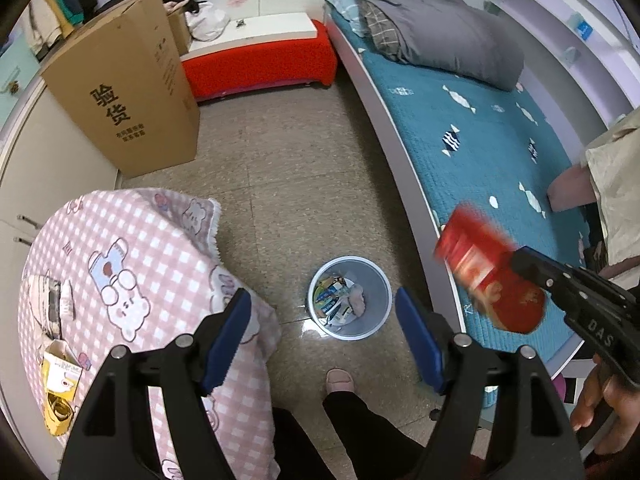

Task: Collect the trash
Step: 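Carry both items over the blue bin and open both grippers, then move both open grippers back over the table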

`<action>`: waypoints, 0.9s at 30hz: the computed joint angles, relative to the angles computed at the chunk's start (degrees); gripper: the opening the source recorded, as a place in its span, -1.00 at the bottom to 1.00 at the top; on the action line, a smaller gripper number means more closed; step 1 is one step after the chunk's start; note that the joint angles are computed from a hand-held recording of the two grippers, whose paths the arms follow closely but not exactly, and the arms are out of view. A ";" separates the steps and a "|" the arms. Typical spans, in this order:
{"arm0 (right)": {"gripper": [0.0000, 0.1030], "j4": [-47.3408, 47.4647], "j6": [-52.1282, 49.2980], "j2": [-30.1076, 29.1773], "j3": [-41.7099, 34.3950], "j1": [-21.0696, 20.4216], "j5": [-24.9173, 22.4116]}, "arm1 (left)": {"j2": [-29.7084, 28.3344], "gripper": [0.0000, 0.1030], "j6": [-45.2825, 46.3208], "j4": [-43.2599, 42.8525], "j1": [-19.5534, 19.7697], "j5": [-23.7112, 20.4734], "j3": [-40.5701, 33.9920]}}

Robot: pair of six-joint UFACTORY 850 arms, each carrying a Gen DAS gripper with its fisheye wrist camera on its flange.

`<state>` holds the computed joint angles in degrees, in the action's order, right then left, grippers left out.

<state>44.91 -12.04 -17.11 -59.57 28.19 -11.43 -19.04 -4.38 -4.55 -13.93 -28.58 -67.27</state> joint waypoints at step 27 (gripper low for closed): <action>-0.19 -20.26 23.30 -25.27 -35.90 17.23 -10.11 | 6.48 0.42 19.69 -12.39 27.98 1.83 10.75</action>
<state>24.64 11.26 -42.38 -95.48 45.42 -21.54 -12.57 15.31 -16.94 14.05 -26.75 -56.51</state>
